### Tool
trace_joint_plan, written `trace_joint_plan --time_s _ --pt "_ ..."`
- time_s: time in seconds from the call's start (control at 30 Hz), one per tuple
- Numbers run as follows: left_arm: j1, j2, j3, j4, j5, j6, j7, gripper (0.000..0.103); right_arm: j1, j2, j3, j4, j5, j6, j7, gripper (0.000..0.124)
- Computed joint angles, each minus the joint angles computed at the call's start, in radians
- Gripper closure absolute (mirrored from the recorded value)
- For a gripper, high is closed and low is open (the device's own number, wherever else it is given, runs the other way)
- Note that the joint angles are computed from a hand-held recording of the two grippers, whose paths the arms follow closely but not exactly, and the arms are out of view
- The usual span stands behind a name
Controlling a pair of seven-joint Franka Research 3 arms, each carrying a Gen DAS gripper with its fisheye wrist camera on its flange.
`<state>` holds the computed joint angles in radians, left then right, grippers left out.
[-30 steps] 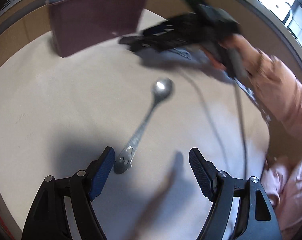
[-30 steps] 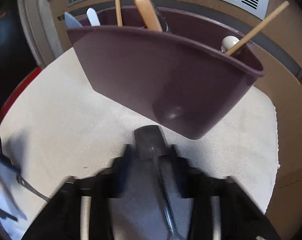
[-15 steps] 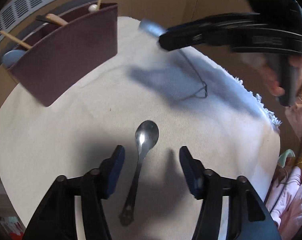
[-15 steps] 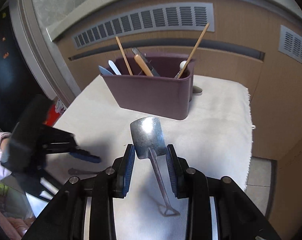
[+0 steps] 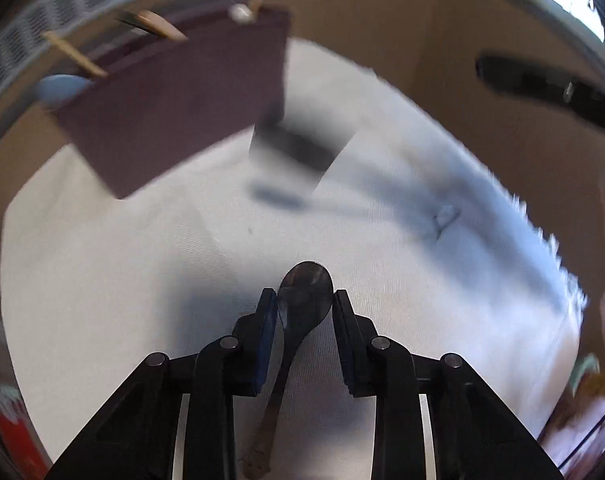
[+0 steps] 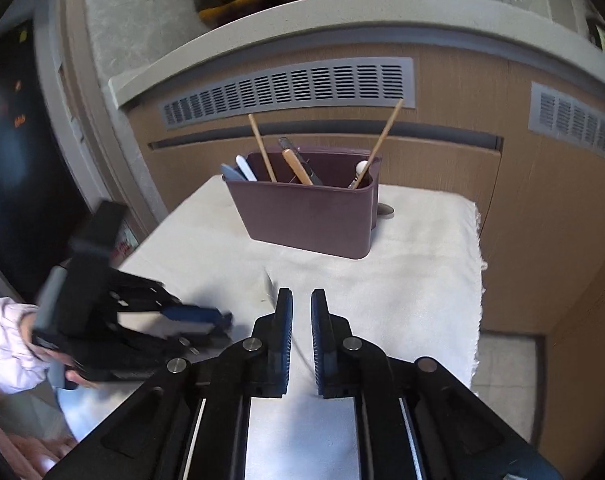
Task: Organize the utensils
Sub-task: 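Lift both spoons over the maroon caddy and open both grippers to drop them in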
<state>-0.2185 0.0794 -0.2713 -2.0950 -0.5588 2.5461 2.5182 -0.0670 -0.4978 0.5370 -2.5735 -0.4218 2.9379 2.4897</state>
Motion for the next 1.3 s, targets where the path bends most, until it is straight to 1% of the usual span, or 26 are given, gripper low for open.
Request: trace_joint_plan --time_s 0.03,0.07,0.1,0.13,0.17,0.23,0.27,0.33,0.37,0.47,0.5,0.57,0.63,0.67,0.7,0.73,0.77,0.83,0.93,0.97,1.0,1.07,1.1,1.13,1.2,1.3 --pt "0.014 -0.032 -0.005 -0.033 -0.131 0.030 0.053 0.074 -0.006 0.011 0.011 0.015 -0.012 -0.025 -0.010 0.115" --pt "0.016 -0.047 0.000 -0.044 -0.198 0.034 0.079 0.074 0.008 0.030 0.000 0.025 -0.014 -0.041 -0.027 0.114" --pt "0.015 -0.069 0.006 -0.065 -0.283 0.051 0.104 0.074 0.051 0.063 -0.039 0.039 0.000 -0.058 -0.076 0.114" --pt "0.012 -0.092 0.017 -0.084 -0.367 0.073 0.140 0.074 0.080 0.096 -0.064 0.056 0.004 -0.078 -0.110 0.110" --pt "0.007 -0.111 0.030 -0.099 -0.446 0.096 0.180 0.074 0.098 0.123 -0.079 0.072 -0.002 -0.097 -0.128 0.102" --pt "0.002 -0.123 0.057 -0.105 -0.511 0.115 0.197 0.074 0.133 0.196 -0.107 0.119 -0.020 -0.136 -0.164 0.093" --pt "0.001 -0.124 0.066 -0.105 -0.531 0.121 0.198 0.074 0.161 0.245 -0.133 0.151 -0.008 -0.148 -0.203 0.090" --pt "-0.007 -0.128 0.073 -0.116 -0.568 0.159 0.194 0.074 0.191 0.316 -0.162 0.196 -0.017 -0.149 -0.235 0.086" --pt "0.001 -0.114 0.087 -0.098 -0.569 0.153 0.200 0.074 0.212 0.360 -0.182 0.228 -0.004 -0.151 -0.278 0.083" --pt "0.010 -0.117 0.093 -0.109 -0.635 0.172 0.254 0.074 0.254 0.472 -0.221 0.321 0.011 -0.169 -0.362 0.082" --pt "0.006 -0.122 0.088 -0.117 -0.664 0.188 0.271 0.074 0.266 0.507 -0.232 0.354 -0.003 -0.184 -0.369 0.082" --pt "0.008 -0.129 0.091 -0.116 -0.680 0.182 0.276 0.074 0.293 0.569 -0.257 0.420 -0.062 -0.231 -0.358 0.079" --pt "0.013 -0.135 0.100 -0.114 -0.692 0.171 0.280 0.074 0.315 0.617 -0.279 0.464 -0.048 -0.259 -0.401 0.079" --pt "0.015 -0.141 0.102 -0.117 -0.694 0.165 0.280 0.074 0.323 0.633 -0.289 0.476 -0.031 -0.267 -0.424 0.080" --pt "0.016 -0.141 0.105 -0.115 -0.700 0.161 0.285 0.074 0.332 0.632 -0.304 0.466 -0.029 -0.234 -0.417 0.082" --pt "0.016 -0.140 0.105 -0.113 -0.704 0.161 0.288 0.074 0.339 0.630 -0.311 0.464 -0.002 -0.231 -0.432 0.094" --pt "0.015 -0.138 0.104 -0.112 -0.709 0.165 0.289 0.074 0.354 0.623 -0.325 0.460 -0.005 -0.232 -0.417 0.095" --pt "0.016 -0.135 0.104 -0.110 -0.717 0.166 0.292 0.074 0.394 0.593 -0.364 0.432 -0.073 -0.213 -0.319 0.095" --pt "0.014 -0.137 0.100 -0.108 -0.731 0.173 0.296 0.074 0.432 0.511 -0.410 0.349 -0.117 -0.136 -0.203 0.095" --pt "0.013 -0.140 0.099 -0.108 -0.735 0.174 0.297 0.074 0.434 0.479 -0.415 0.318 -0.128 -0.107 -0.167 0.095" --pt "0.011 -0.144 0.098 -0.108 -0.741 0.174 0.302 0.074 0.428 0.439 -0.414 0.285 -0.171 -0.081 -0.100 0.095" --pt "0.006 -0.157 0.098 -0.110 -0.759 0.172 0.316 0.074 0.385 0.357 -0.381 0.229 -0.279 -0.043 0.043 0.095" --pt "0.003 -0.162 0.099 -0.109 -0.764 0.167 0.318 0.074 0.349 0.308 -0.352 0.207 -0.345 -0.030 0.125 0.095" --pt "0.001 -0.172 0.102 -0.106 -0.775 0.155 0.323 0.074 0.318 0.274 -0.325 0.195 -0.383 -0.028 0.173 0.095" --pt "-0.006 -0.190 0.106 -0.091 -0.798 0.133 0.333 0.074 0.262 0.221 -0.275 0.205 -0.434 -0.033 0.235 0.095" --pt "-0.019 -0.211 0.111 -0.043 -0.841 0.107 0.364 0.074 0.191 0.146 -0.229 0.234 -0.461 -0.035 0.252 0.095"
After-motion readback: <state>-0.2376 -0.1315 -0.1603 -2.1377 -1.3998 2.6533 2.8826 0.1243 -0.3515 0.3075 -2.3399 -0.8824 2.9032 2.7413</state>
